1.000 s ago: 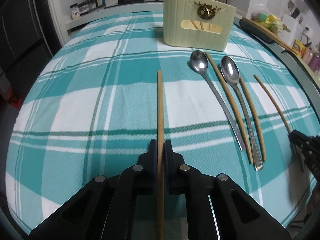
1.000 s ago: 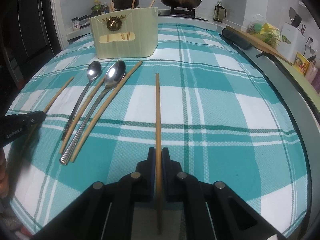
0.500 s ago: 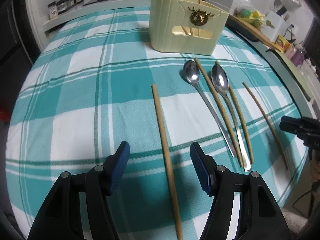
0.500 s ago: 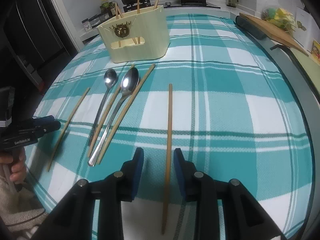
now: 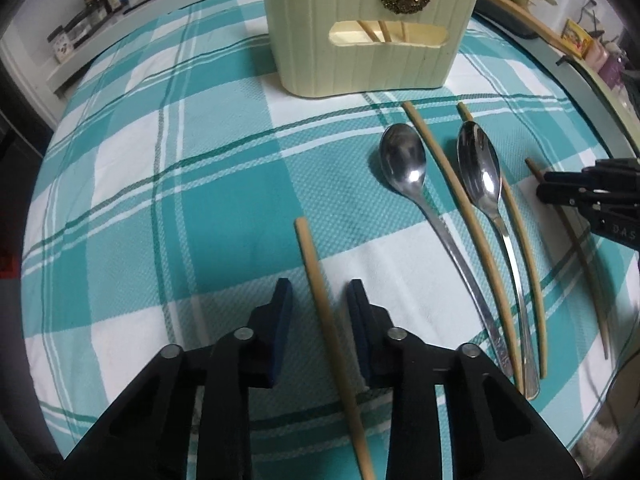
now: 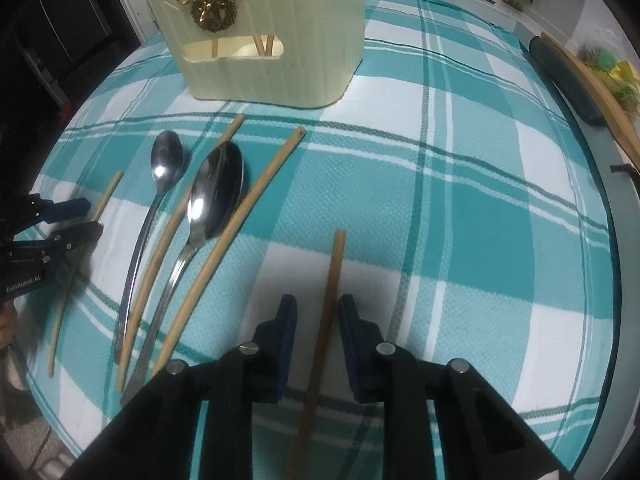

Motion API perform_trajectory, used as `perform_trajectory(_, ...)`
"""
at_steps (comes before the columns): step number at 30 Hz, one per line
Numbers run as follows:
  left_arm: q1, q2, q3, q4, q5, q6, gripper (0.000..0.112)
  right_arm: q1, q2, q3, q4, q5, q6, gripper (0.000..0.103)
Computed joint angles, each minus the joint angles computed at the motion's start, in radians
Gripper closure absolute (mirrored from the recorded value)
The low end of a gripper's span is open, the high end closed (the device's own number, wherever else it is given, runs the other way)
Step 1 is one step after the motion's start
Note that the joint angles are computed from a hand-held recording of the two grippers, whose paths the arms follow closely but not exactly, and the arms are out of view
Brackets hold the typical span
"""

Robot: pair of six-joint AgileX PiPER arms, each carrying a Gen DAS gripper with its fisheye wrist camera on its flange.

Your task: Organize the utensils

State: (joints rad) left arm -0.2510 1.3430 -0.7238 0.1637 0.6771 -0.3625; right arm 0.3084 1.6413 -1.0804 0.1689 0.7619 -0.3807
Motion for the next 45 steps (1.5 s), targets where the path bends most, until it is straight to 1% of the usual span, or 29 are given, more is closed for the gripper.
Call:
perform_trajectory(1,0.002,0.013,-0.014,-0.016,-0.001,0.018,0.105,0.009,0.026,-0.031,-0.014,0.0,0.019,0.089)
perform_trajectory(2,0.0,0.025,-0.027,-0.019,0.0,0.013,0.107,0.016,0.047,-0.06,-0.025,0.0,0.033,0.096)
perform_trajectory(5,-0.018,0.011,-0.025,0.033,-0.009,-0.067,0.108,0.003,0.093,-0.123,-0.001,0.023,0.036,0.097)
perform_trajectory(7,-0.017,-0.053,-0.008,0.035,-0.016,-0.093,0.108,-0.006,0.086,-0.114,0.034,0.007,0.024,0.097)
perform_trajectory(9,-0.014,-0.149,0.003,0.038,0.0,-0.117,0.108,-0.04,0.029,-0.079,0.129,-0.002,-0.049,0.097)
perform_trajectory(11,-0.024,-0.236,-0.005,0.058,0.033,-0.151,0.108,-0.073,-0.061,-0.037,0.233,-0.002,-0.142,0.097)
perform_trajectory(14,-0.054,-0.373,-0.039,0.08,0.102,-0.185,0.108,-0.088,-0.199,-0.005,0.3,0.009,-0.197,0.097)
perform_trajectory(18,-0.157,-0.505,-0.105,0.183,0.203,-0.28,0.108,-0.103,-0.376,0.021,0.362,0.033,-0.242,0.097)
perform_trajectory(19,-0.206,-0.535,-0.119,0.228,0.236,-0.33,0.108,-0.101,-0.418,0.029,0.366,0.029,-0.244,0.097)
perform_trajectory(21,-0.276,-0.566,-0.14,0.292,0.276,-0.4,0.108,-0.109,-0.481,0.034,0.383,0.033,-0.26,0.098)
perform_trajectory(22,-0.341,-0.58,-0.144,0.347,0.31,-0.468,0.108,-0.118,-0.506,0.036,0.398,0.035,-0.273,0.098)
perform_trajectory(26,-0.533,-0.598,-0.17,0.521,0.407,-0.653,0.108,-0.079,-0.59,0.048,0.385,-0.014,-0.241,0.098)
perform_trajectory(28,-0.588,-0.595,-0.181,0.582,0.436,-0.706,0.108,-0.043,-0.609,0.047,0.351,-0.056,-0.202,0.098)
perform_trajectory(30,-0.571,-0.591,-0.202,0.58,0.425,-0.697,0.108,-0.015,-0.619,0.043,0.322,-0.09,-0.166,0.098)
perform_trajectory(32,-0.524,-0.583,-0.225,0.555,0.397,-0.659,0.108,-0.007,-0.613,0.021,0.319,-0.103,-0.146,0.098)
perform_trajectory(34,-0.448,-0.569,-0.252,0.51,0.357,-0.595,0.108,-0.004,-0.596,-0.007,0.318,-0.11,-0.136,0.098)
perform_trajectory(37,-0.3,-0.538,-0.304,0.392,0.28,-0.458,0.108,-0.013,-0.563,-0.065,0.329,-0.097,-0.138,0.098)
perform_trajectory(39,-0.229,-0.509,-0.343,0.333,0.247,-0.382,0.108,-0.019,-0.532,-0.117,0.335,-0.079,-0.136,0.098)
perform_trajectory(42,-0.178,-0.459,-0.416,0.301,0.225,-0.32,0.108,-0.033,-0.477,-0.203,0.349,-0.048,-0.139,0.098)
perform_trajectory(45,-0.091,-0.388,-0.512,0.233,0.185,-0.225,0.108,-0.034,-0.414,-0.302,0.341,-0.032,-0.121,0.098)
